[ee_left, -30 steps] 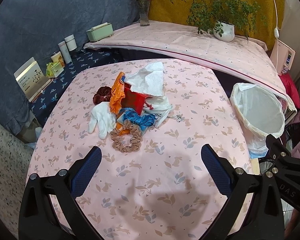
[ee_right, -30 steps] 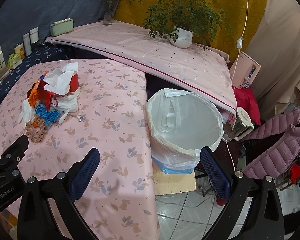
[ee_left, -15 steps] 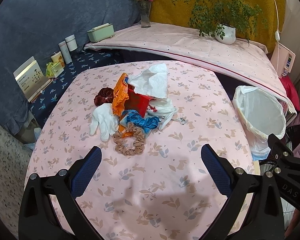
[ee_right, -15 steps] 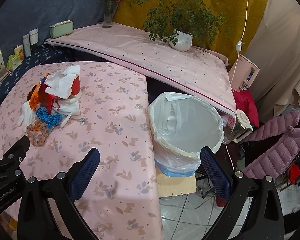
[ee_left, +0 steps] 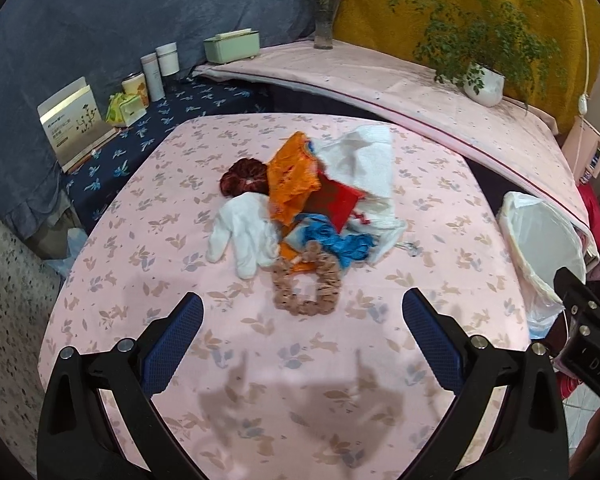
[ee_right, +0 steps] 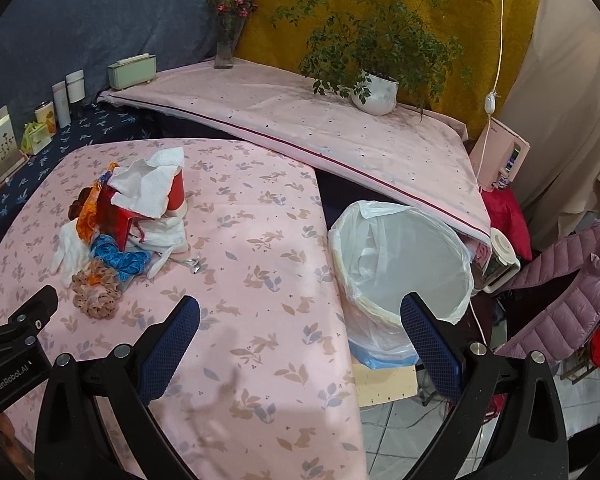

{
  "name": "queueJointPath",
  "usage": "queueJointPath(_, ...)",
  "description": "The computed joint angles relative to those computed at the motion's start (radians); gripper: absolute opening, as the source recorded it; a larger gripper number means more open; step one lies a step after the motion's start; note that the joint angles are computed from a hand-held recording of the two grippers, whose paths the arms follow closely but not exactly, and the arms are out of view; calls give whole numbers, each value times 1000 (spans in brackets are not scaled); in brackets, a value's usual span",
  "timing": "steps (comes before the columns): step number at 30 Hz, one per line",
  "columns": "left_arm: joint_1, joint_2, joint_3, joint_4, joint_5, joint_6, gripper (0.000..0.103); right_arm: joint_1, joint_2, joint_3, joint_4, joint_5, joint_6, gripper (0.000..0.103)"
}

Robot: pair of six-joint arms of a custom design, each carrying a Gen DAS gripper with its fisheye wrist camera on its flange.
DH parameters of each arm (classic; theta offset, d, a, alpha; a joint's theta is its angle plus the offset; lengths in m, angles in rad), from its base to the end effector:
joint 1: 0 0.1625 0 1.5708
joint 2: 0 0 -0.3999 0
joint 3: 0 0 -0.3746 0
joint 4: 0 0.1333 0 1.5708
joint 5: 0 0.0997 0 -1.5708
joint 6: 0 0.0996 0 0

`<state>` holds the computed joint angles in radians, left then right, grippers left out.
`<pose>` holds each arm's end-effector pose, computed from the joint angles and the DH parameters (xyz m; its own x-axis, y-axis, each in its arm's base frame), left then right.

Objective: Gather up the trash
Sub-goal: 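Grasp the beige scrunchie with the left tool while the right tool grasps the blue ribbon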

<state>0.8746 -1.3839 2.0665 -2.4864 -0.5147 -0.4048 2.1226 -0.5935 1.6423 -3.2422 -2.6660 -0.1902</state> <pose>-0.1347 -0.5042 0.2944 -0.7114 -0.1456 -0.6875 0.3740 0.7498 -0.5458 0.3662 -0.5095 0.0825 -0.5692 0.0670 0.8194 -0.5433 0.7174 -0.4361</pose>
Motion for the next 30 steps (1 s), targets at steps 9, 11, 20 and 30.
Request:
queueJointPath(9, 143, -6, -30, -97, -38, 101, 94, -14, 86, -95, -4, 64, 0, 96)
queueJointPath(11, 165, 1, -39, -107, -45, 117, 91, -16, 107, -121, 0, 74, -5, 96)
queueJointPath(20, 236, 85, -100, -118, -176, 177, 74, -26, 193, -219, 87, 101, 17, 96)
queueJointPath(30, 298, 181, -188, -72, -283, 199, 29, -45, 257, -314, 188, 174, 33, 78)
